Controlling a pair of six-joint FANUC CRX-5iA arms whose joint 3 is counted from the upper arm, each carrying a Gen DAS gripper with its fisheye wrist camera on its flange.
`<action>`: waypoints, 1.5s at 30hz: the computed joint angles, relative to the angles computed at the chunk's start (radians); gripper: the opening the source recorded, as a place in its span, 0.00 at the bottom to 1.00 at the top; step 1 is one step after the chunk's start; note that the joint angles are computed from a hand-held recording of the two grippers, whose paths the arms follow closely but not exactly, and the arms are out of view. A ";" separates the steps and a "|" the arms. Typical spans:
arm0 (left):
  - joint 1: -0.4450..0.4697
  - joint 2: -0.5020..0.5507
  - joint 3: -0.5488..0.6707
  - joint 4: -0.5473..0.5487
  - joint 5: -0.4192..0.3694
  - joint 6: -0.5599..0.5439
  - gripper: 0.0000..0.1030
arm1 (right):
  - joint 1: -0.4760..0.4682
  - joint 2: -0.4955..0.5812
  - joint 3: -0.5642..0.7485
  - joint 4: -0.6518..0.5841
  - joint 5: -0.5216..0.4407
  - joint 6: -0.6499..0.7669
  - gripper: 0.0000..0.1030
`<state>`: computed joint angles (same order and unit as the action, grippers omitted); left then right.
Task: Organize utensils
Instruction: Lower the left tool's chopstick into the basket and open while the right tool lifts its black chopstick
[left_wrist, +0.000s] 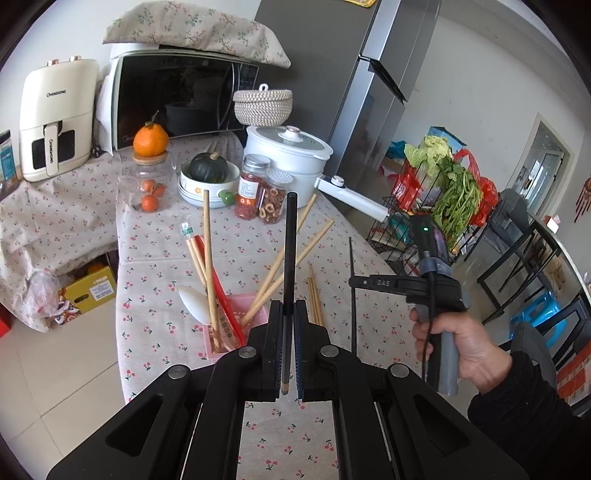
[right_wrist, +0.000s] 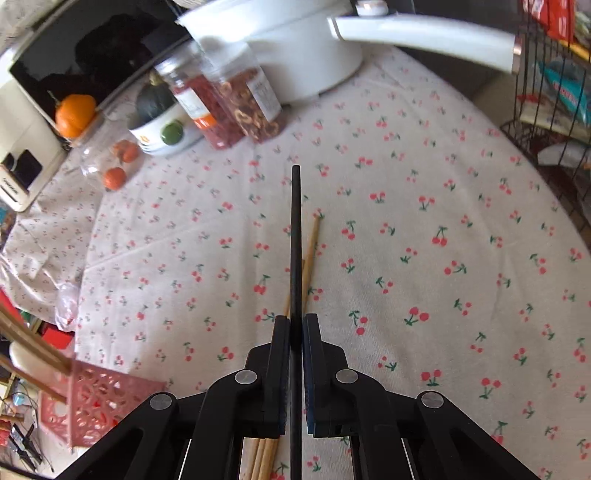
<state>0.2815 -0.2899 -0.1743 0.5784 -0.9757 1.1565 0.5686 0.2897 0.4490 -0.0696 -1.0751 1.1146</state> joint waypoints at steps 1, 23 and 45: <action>0.006 -0.010 -0.006 0.008 0.010 -0.005 0.05 | 0.006 -0.031 -0.025 0.002 0.023 0.007 0.04; 0.005 -0.068 -0.002 -0.059 0.202 0.066 0.05 | 0.102 -0.302 -0.176 0.058 0.172 0.126 0.04; -0.064 0.102 0.138 -0.266 0.106 0.185 0.08 | 0.141 -0.266 -0.095 -0.060 0.225 0.182 0.04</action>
